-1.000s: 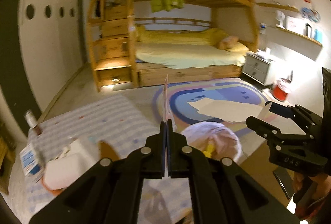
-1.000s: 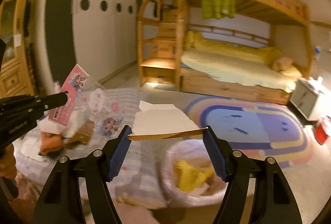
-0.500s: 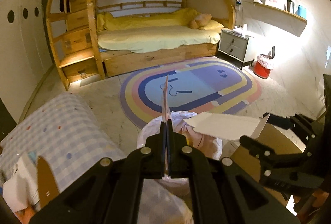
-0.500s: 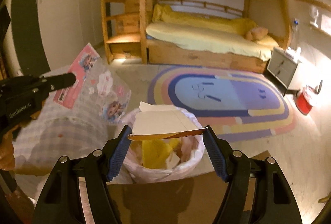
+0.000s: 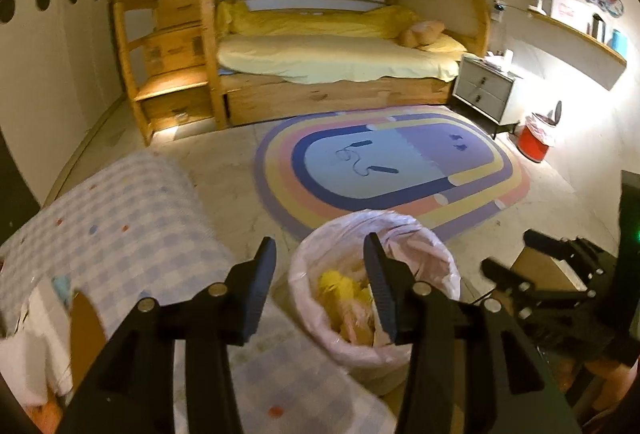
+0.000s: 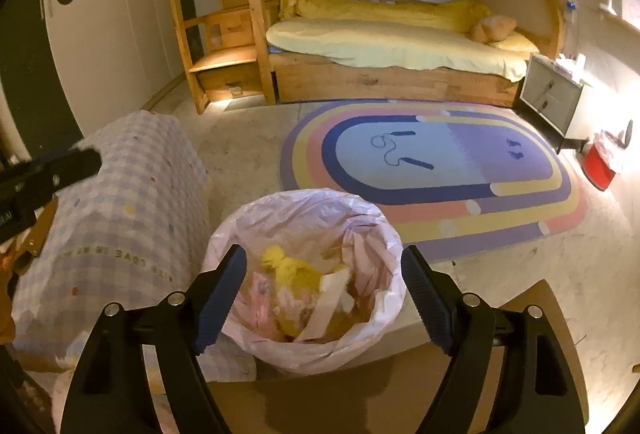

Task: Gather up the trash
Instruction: 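Grasp the brown leather sheath with the right gripper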

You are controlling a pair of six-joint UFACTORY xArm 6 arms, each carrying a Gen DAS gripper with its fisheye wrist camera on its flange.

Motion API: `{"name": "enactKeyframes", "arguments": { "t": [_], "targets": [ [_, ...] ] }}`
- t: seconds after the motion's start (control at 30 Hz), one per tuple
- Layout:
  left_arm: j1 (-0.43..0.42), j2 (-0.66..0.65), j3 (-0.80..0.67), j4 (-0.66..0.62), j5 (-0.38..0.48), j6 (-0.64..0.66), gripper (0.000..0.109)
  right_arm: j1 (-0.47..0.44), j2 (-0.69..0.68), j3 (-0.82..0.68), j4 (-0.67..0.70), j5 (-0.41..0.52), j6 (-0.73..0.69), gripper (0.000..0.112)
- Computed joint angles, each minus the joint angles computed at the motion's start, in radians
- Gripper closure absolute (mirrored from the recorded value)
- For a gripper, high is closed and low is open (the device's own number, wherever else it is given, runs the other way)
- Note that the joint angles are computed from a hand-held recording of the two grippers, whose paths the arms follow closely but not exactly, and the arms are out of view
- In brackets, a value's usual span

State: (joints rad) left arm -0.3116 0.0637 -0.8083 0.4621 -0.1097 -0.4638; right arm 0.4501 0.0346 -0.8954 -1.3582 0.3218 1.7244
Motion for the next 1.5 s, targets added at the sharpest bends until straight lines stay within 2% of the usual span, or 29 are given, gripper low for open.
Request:
{"name": "enactKeyframes", "arguments": {
  "t": [0.07,0.17,0.23,0.37,0.5,0.6,0.67,0.77,0.87,0.97,1.17,1.37,1.5],
  "targets": [
    [0.014,-0.045,0.039,0.006,0.005,-0.009,0.064,0.016,-0.039,0.021,-0.006,0.007,0.013,0.033],
    [0.064,-0.138,0.099,0.197,0.018,-0.178,0.064,0.040,-0.071,0.025,-0.007,0.014,0.020,0.033],
    [0.083,-0.192,0.134,0.236,0.027,-0.212,0.064,0.066,-0.104,0.035,-0.014,0.020,0.028,0.033],
    [0.110,-0.332,0.242,0.178,0.046,-0.170,0.060,0.123,-0.142,0.033,-0.004,0.020,0.017,0.033],
    [0.134,-0.498,0.366,0.004,0.084,-0.025,0.056,0.190,-0.128,-0.012,0.008,-0.006,-0.023,0.033],
    [0.177,-0.627,0.459,-0.104,0.127,0.063,0.054,0.237,-0.079,-0.072,0.034,-0.035,-0.083,0.033],
    [0.210,-0.686,0.493,-0.108,0.161,0.070,0.053,0.266,-0.025,-0.126,0.077,-0.064,-0.157,0.034],
    [0.294,-0.793,0.555,-0.085,0.219,0.067,0.052,0.296,0.057,-0.203,0.147,-0.100,-0.249,0.041],
    [0.368,-0.861,0.601,-0.173,0.246,0.146,0.051,0.329,0.138,-0.283,0.237,-0.112,-0.356,0.049],
    [0.449,-0.892,0.629,-0.213,0.248,0.186,0.047,0.360,0.199,-0.340,0.315,-0.119,-0.446,0.052],
    [0.557,-0.898,0.663,-0.257,0.235,0.235,0.042,0.408,0.348,-0.485,0.548,-0.090,-0.684,0.052],
    [0.612,-0.819,0.657,-0.332,0.175,0.322,0.042,0.436,0.535,-0.719,0.701,0.003,-0.846,0.048],
    [0.644,-0.740,0.635,-0.286,0.127,0.288,0.042,0.443,0.655,-0.882,0.778,0.076,-0.925,0.048]
  ]
}}
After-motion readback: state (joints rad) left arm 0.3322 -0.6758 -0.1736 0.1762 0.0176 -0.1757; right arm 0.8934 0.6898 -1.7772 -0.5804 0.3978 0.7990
